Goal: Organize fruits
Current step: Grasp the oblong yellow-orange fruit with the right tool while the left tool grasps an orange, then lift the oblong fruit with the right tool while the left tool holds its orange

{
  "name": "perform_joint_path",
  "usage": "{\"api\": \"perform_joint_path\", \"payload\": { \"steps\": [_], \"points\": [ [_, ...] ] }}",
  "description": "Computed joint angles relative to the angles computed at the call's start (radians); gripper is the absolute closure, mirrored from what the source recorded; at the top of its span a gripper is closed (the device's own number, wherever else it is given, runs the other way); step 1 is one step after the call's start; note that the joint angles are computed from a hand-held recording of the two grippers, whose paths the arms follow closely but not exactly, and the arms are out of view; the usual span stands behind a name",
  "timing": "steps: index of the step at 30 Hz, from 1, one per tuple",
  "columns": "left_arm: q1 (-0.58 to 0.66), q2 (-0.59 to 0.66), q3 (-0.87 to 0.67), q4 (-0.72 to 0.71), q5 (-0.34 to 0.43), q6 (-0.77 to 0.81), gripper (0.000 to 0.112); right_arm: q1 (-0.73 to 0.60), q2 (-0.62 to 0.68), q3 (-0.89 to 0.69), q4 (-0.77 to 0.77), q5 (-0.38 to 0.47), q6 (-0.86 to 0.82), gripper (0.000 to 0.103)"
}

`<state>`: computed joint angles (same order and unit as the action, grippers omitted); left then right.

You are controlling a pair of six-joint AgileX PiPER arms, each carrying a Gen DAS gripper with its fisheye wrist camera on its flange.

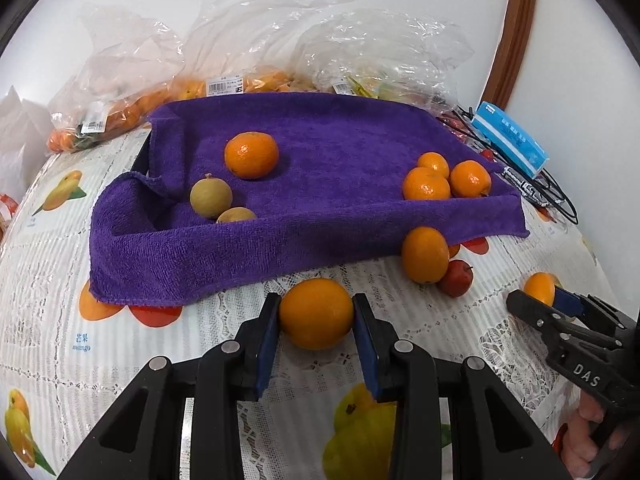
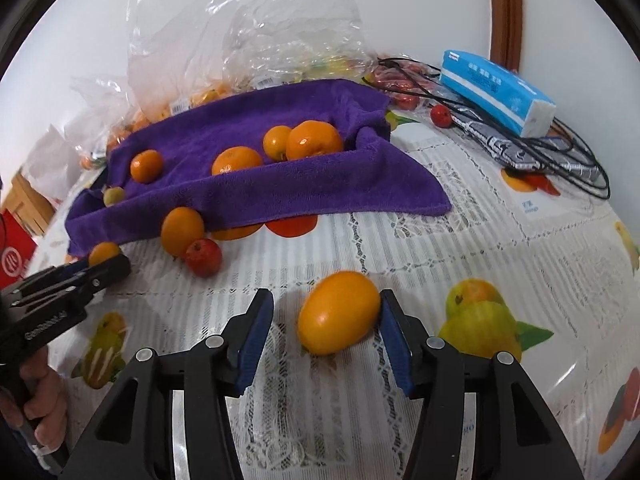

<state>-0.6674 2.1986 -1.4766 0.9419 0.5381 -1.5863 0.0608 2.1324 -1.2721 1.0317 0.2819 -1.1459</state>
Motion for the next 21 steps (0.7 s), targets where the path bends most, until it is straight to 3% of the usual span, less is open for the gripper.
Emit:
{"api": "perform_joint_path", "payload": {
  "steps": [4,11,16,21],
  "points": [
    [-0.006,0.008,-0.014,-0.008,0.004,0.022,0.078,0.005,-0.002,0.002,-0.018,-0.009,0.006,0.05],
    [0.006,-0.004,0.01,0.009,-0.025,-0.019,0.078,-0.038,0.007,-0.006,0.089,0.043,-0.056,0.064],
    [0.004,-0.005,0.014,0.018,-0.023,-0.035,0.078,-0.021,0.001,0.0,0.055,0.012,-0.018,0.066],
    [0.006,-0.008,0.019,0.023,-0.035,-0.038,0.078,-0.047,0.009,-0.009,0.12,0.065,-0.084,0.067]
  ]
}}
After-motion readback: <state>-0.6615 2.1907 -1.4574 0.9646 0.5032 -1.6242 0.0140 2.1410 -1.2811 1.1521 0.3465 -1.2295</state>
